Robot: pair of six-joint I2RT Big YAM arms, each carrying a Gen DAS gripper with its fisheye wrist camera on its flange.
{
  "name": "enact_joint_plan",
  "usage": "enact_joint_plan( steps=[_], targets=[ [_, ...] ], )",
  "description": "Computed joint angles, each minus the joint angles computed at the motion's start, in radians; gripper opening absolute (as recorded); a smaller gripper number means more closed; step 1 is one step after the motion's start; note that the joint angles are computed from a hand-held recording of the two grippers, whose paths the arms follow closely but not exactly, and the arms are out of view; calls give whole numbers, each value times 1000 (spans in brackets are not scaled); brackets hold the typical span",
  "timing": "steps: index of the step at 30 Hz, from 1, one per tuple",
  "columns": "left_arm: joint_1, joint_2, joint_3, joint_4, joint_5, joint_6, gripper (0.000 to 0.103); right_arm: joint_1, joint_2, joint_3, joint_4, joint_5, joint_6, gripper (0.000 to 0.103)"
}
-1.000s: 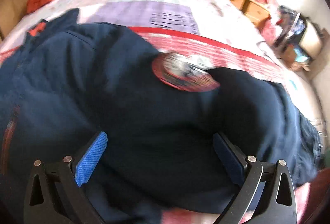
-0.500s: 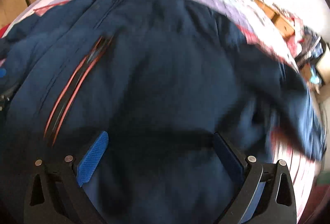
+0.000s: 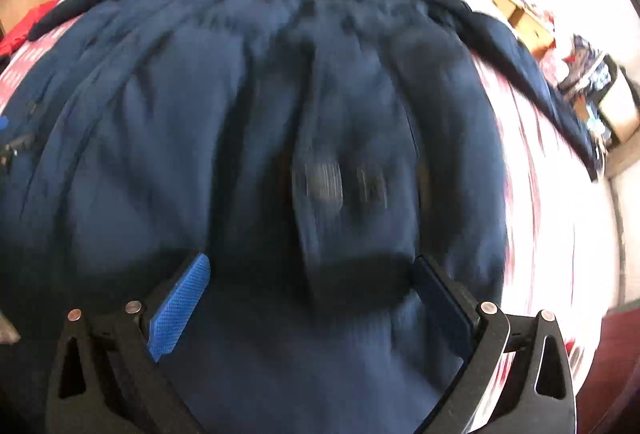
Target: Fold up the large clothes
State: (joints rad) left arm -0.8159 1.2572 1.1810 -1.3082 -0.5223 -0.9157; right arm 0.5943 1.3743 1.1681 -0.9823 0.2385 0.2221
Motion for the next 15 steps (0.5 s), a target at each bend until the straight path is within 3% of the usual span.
enact_joint_plan(
  steps=[3, 5, 8, 11, 15],
  targets=[
    [-20, -46, -33, -65, 4, -36, 103, -14, -140, -121, -31, -24, 74, 103],
    [-38, -61, -42, -114, 4, -56, 103, -30, -189, -152, -62, -17, 73, 103],
    [-19, -34, 19, -194, 6, -27, 103, -60, -234, -155, -188, -22, 94, 103],
    [11, 5, 125, -164, -39, 44, 103, -115, -250, -86, -231, 55, 68, 103],
    [107, 191, 431, -36, -83, 227, 103, -245, -190, 126, -132, 107, -80, 103]
  ],
)
